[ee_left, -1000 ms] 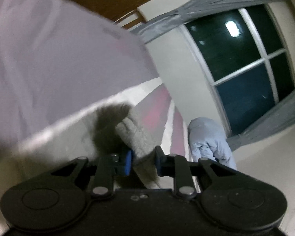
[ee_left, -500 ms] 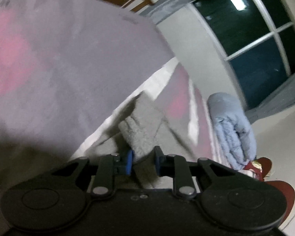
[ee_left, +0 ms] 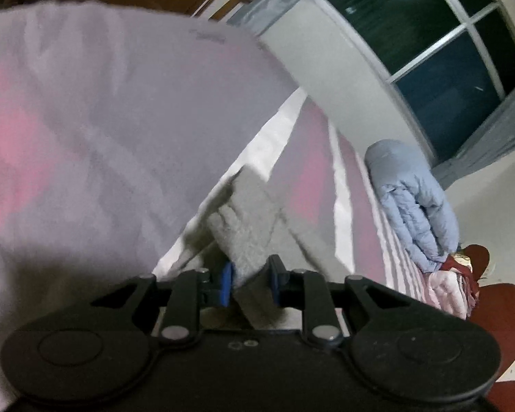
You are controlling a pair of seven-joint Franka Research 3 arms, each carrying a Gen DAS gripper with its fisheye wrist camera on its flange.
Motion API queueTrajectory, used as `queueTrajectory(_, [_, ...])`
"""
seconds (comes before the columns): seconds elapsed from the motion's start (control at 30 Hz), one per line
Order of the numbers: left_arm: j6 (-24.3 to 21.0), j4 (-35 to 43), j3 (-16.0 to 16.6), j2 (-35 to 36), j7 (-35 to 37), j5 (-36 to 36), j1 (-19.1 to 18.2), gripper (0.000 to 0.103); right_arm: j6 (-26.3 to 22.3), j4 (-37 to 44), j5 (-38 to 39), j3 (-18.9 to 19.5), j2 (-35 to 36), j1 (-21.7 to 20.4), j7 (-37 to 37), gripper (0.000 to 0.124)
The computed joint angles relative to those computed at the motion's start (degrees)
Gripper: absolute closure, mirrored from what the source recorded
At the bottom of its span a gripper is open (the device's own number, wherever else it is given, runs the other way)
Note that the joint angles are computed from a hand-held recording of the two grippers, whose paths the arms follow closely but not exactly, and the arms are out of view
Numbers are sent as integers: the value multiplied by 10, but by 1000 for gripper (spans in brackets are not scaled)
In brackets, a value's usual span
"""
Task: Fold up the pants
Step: 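Lift the cuffs with both grippers and fold them over toward the waistband, then open both grippers and release the cuffs onto the waistband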
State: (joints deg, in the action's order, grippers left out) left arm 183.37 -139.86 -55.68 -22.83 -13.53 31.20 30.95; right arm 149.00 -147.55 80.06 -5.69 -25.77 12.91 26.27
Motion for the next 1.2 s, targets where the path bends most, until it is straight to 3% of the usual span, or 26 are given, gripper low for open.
queueTrajectory(0.07, [4,-8,4,-17,-5,-6,-4,91,-2,6,4,0,-6,2,-8,119])
queueTrajectory(0.13, [-30,-8,29,5,17,-2,-41,91,5,6,-10,7,3,1,1,119])
queueTrajectory(0.17, [-52,-3,27,19,35,-4,-47,91,10,12,-31,12,21,-1,14,119])
queueTrajectory(0.27, [-58,10,4,17,-15,35,-21,91,12,16,-27,10,45,5,22,119])
queueTrajectory(0.4, [-107,36,34,39,12,67,-61,91,12,1,1,4,12,2,-1,119])
queueTrajectory(0.53, [-97,35,33,49,-35,99,-55,86,23,1,-15,11,35,4,16,119])
queueTrajectory(0.6, [-102,28,46,37,-48,108,-72,83,16,1,-12,8,31,3,32,119])
queueTrajectory(0.67, [-152,39,60,32,-42,107,-103,67,6,-5,-4,0,17,-2,40,112])
queueTrajectory(0.73, [-183,35,70,12,-54,111,-126,37,12,-5,-5,1,9,-7,43,106])
queueTrajectory(0.83, [-203,32,70,-12,-88,132,-149,42,13,-19,-2,-8,-15,-15,54,103])
queueTrajectory(0.93, [-227,50,52,-14,-118,163,-162,43,22,-35,27,-25,-42,-26,51,103])
queueTrajectory(1.03, [-276,101,7,24,-140,211,-154,42,32,-30,38,-42,-46,-50,64,103])
queueTrajectory(1.1, [-337,147,-30,78,-127,244,-147,41,28,-20,27,-56,-34,-71,85,103])
queueTrajectory(1.13, [-397,181,-60,122,-111,263,-141,42,25,-11,17,-64,-22,-83,105,99])
queueTrajectory(1.2, [-469,222,-92,194,-101,306,-146,42,0,7,-4,-80,3,-104,144,81])
